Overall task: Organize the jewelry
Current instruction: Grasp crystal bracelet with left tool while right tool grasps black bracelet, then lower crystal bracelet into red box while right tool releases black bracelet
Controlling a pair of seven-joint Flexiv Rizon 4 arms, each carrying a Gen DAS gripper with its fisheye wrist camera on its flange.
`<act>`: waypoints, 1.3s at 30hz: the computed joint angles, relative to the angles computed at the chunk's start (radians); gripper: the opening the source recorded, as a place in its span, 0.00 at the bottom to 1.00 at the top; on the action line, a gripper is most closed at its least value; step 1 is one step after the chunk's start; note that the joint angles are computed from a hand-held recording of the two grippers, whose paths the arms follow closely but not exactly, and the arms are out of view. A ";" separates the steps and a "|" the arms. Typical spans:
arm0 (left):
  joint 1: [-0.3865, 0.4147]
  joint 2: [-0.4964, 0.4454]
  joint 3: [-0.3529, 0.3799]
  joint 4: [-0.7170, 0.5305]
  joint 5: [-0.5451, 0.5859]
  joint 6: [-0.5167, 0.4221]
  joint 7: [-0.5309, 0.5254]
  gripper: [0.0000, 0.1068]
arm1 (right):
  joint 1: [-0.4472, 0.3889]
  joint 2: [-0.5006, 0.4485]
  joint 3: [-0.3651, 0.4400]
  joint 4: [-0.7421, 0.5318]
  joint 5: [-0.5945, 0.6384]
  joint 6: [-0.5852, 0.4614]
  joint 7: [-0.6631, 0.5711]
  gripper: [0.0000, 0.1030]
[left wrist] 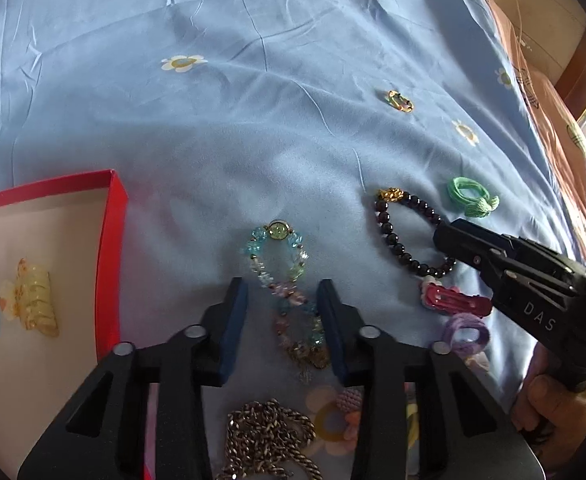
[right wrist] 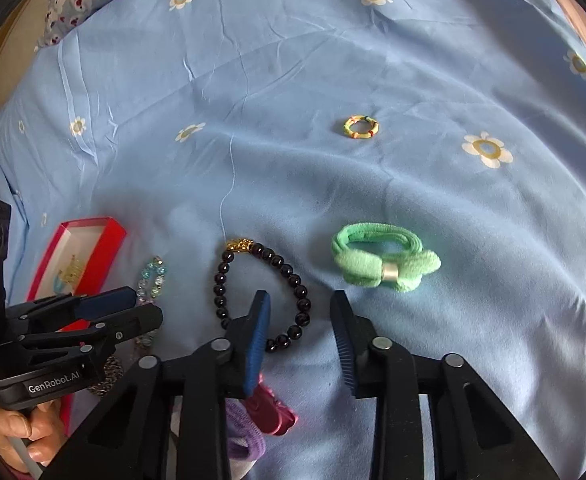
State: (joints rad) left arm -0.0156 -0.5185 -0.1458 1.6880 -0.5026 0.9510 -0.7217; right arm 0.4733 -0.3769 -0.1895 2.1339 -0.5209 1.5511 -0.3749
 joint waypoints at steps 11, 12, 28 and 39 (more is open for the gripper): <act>0.047 0.046 -0.039 0.048 -0.127 -0.001 0.115 0.06 | 0.082 0.017 -0.097 0.021 -0.061 0.050 0.035 0.07; 0.050 0.056 -0.039 0.056 -0.144 -0.002 0.128 0.06 | 0.098 0.025 -0.114 0.027 -0.064 0.059 0.038 0.07; 0.082 0.190 0.023 0.139 -0.382 -0.055 0.286 0.06 | 0.353 0.096 -0.341 0.034 -0.076 0.122 0.048 0.07; 0.105 0.213 0.068 0.167 -0.432 -0.057 0.307 0.06 | 0.344 0.089 -0.274 -0.022 -0.070 0.115 0.032 0.07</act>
